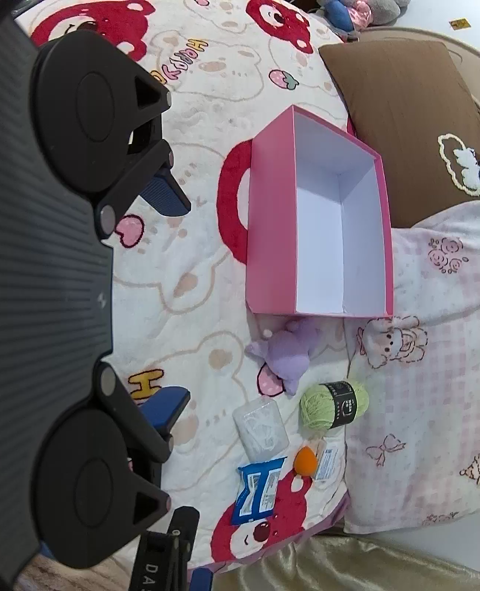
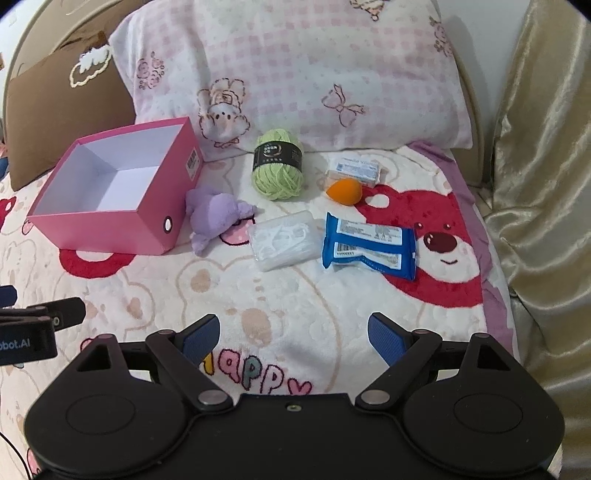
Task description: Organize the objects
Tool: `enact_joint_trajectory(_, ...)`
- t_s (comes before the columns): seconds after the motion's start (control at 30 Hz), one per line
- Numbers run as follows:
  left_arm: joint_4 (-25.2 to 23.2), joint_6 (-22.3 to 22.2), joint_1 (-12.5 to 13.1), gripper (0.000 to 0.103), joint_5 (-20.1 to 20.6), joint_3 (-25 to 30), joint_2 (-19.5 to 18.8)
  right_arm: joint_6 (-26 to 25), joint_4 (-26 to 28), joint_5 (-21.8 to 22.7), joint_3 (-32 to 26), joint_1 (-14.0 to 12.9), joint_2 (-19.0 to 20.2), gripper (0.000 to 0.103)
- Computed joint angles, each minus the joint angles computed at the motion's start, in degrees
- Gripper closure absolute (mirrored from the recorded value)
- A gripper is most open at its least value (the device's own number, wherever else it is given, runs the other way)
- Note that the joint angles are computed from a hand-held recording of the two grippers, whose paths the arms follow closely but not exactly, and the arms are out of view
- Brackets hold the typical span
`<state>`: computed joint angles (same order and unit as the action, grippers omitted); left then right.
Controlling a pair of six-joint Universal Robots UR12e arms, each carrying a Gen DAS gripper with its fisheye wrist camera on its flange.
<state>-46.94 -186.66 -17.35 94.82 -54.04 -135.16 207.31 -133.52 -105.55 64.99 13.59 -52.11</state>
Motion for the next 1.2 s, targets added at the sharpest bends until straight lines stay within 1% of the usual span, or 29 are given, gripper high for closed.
enact_joint_trajectory(0.1, 1.16, -0.25, -0.13, 0.003, 0.89, -0.27, -0.05, -0.26, -0.28, 1.01, 0.02, -0.15, 0.02, 0.013)
enact_joint_trajectory(0.2, 4.42, -1.15, -0.20, 0.003, 1.51, -2.01, 0.58, -1.06, -2.21, 3.36, 0.74, -0.48, -0.41, 0.013)
enact_joint_trajectory(0.27, 5.06, -0.95, -0.08, 0.003, 0.84, -2.62, 0.94, -2.51, -3.26, 1.59, 1.04, -0.03, -0.59, 0.013)
enact_joint_trajectory(0.3, 5.25, -0.90, -0.02, 0.003, 0.48, -2.90, 1.11, -3.09, -2.95, 1.20, 0.88, 0.08, -0.55, 0.013)
enact_joint_trajectory(0.4, 4.87, -1.02, 0.17, 0.003, -0.32, -2.88, 1.23, -2.52, -2.05, 1.72, 0.58, 0.00, -0.48, 0.013)
enact_joint_trajectory(0.6, 5.30, -1.87, 0.19, 0.003, 0.09, -2.95, 1.24, -1.56, -1.07, 1.09, 0.72, 0.04, -0.50, 0.013)
enact_joint_trajectory(0.83, 2.23, -2.35, 0.83, 0.003, -2.66, -2.06, 1.09, -0.82, -0.52, -0.13, 0.71, 0.07, -0.66, 0.013)
enact_joint_trajectory(1.2, 1.48, -1.63, 0.94, 0.004, -4.48, -2.04, 1.28, -0.76, -0.31, -0.24, 0.88, 0.17, -0.89, 0.013)
